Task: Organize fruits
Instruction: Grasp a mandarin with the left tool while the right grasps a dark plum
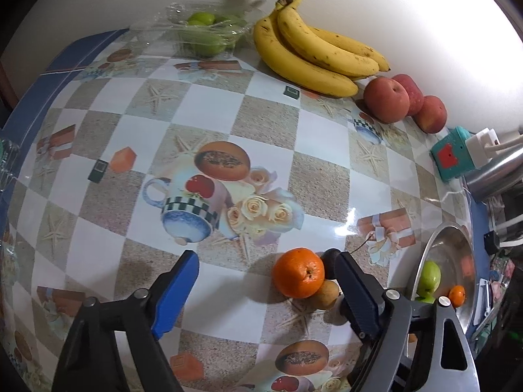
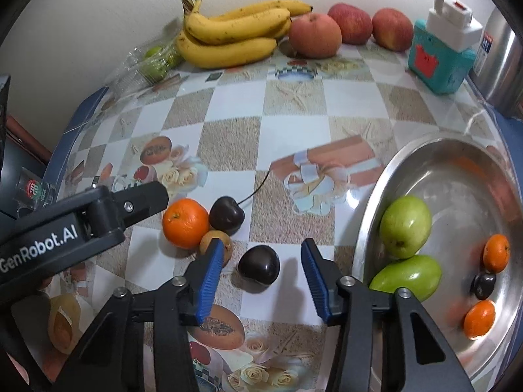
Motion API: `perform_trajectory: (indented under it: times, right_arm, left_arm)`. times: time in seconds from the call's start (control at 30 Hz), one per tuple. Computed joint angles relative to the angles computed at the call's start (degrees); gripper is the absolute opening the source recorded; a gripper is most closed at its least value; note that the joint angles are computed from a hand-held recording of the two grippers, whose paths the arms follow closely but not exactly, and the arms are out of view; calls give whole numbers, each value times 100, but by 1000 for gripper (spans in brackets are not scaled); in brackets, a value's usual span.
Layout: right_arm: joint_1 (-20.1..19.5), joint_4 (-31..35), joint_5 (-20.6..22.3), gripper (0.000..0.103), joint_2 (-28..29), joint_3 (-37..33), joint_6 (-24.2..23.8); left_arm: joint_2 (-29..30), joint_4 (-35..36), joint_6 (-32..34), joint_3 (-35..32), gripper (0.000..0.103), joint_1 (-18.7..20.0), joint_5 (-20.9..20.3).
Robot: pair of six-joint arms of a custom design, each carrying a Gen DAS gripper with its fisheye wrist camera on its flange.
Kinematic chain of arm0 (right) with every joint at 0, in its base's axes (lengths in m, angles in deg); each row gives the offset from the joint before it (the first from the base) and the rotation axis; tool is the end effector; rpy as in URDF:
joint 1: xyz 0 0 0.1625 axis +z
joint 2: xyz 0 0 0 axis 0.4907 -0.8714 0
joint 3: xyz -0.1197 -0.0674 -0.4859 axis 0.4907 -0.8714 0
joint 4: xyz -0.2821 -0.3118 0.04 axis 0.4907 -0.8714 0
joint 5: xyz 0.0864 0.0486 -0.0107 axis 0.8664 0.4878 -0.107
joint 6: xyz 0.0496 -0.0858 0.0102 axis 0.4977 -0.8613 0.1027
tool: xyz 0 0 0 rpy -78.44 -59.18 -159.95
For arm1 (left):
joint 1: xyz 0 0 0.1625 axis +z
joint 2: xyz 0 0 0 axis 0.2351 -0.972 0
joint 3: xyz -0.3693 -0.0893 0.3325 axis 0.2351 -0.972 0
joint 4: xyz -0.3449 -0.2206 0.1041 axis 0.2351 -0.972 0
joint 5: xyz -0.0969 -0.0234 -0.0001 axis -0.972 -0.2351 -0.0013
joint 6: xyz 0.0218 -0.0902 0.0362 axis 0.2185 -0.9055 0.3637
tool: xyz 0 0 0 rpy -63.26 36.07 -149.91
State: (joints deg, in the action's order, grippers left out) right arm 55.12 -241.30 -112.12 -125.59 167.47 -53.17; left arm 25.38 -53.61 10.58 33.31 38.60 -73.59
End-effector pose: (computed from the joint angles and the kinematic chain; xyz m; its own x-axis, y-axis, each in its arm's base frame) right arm 0.0127 -0.7715 0.2843 -0.8476 0.0165 0.5303 -0.1640 0.9424 -0.2914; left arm -0.3786 -0.8049 -0.0640 -0.8457 -0.1061 -0.5230 0.0833 0.9418 -0.3257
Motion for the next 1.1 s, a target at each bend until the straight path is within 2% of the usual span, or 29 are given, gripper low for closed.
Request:
perform_trajectory:
  times: [0.17,0.23,0.37,0.47,0.57,0.67,0.87,1.1]
  right_arm:
    - [-30,129,54,45,0,-10,85]
    - [-32,169,65,44,5,-16,97]
    - [-37,255,59,44,15,-34,116]
    - [-47,336,73,44,12,-48,169]
    - [-48,370,89,41,13,-56,173]
    - [-43,376,87,40,17,-57,169]
    - [-51,455,83,37,20,-75,234]
    - [-66,483,127,33,2,-68,291]
  left_arm:
    - [38,-93,2,-19,79,66,-369]
    - [67,-101,29,-45,78,69,-417]
    - [124,-34,68,-122,68,71,-453]
    - [136,-7,55,-137,66,86,-513]
    - [142,6,58,-146,54,92,-541]
    - [146,18,52,-155,53,105,-599]
    - [127,-143,80,-110,39,122,-769]
    - [119,-139,43,-107,38,122,-792]
